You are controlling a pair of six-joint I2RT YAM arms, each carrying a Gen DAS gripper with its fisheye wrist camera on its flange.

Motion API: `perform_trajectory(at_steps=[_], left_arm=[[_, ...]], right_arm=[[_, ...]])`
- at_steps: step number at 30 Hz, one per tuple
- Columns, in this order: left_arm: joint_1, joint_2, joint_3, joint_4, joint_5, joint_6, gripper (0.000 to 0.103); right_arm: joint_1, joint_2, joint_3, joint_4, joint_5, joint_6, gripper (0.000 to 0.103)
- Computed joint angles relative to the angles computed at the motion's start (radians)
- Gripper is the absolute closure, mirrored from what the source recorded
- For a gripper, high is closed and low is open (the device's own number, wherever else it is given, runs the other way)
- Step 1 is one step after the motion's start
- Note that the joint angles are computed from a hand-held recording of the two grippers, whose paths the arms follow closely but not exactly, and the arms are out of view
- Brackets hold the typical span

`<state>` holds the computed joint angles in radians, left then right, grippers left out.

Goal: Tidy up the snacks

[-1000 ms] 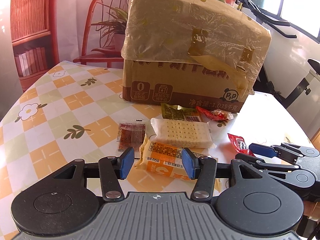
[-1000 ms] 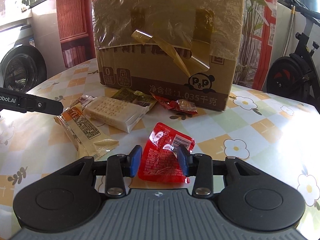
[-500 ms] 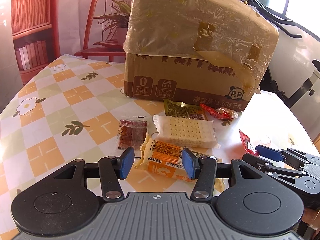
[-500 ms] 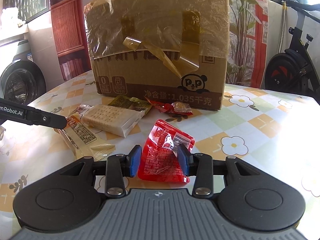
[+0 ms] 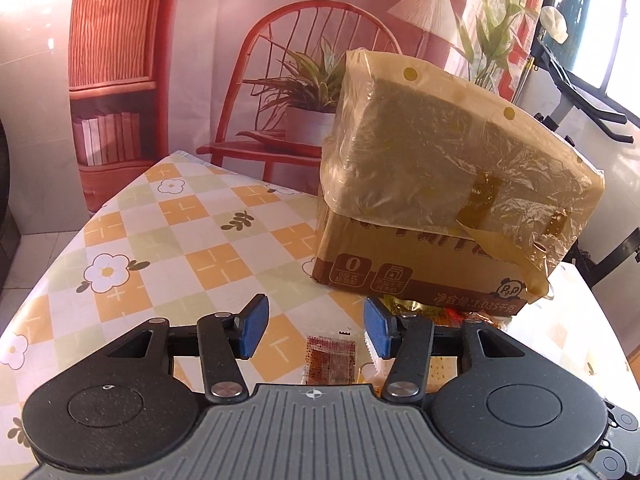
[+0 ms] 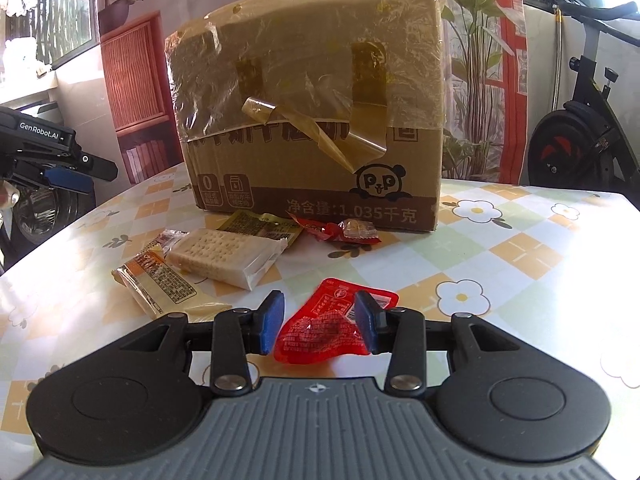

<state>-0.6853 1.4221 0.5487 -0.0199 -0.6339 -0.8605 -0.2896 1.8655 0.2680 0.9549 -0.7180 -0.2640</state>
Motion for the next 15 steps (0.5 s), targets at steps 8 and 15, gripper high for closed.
perform_trajectory(at_steps=[8, 15], left_arm=[[-0.008, -0.078, 0.030, -0.013, -0.077, 0.074, 0.048], [0.071, 0.001, 0.051, 0.034, -0.028, 0.177, 0.048]], right_arm=[[0.032, -0.019, 0.015, -0.055, 0.081, 0.017, 0.048], [0.024, -0.017, 0.066, -0.153, 0.114, 0.063, 0.046]])
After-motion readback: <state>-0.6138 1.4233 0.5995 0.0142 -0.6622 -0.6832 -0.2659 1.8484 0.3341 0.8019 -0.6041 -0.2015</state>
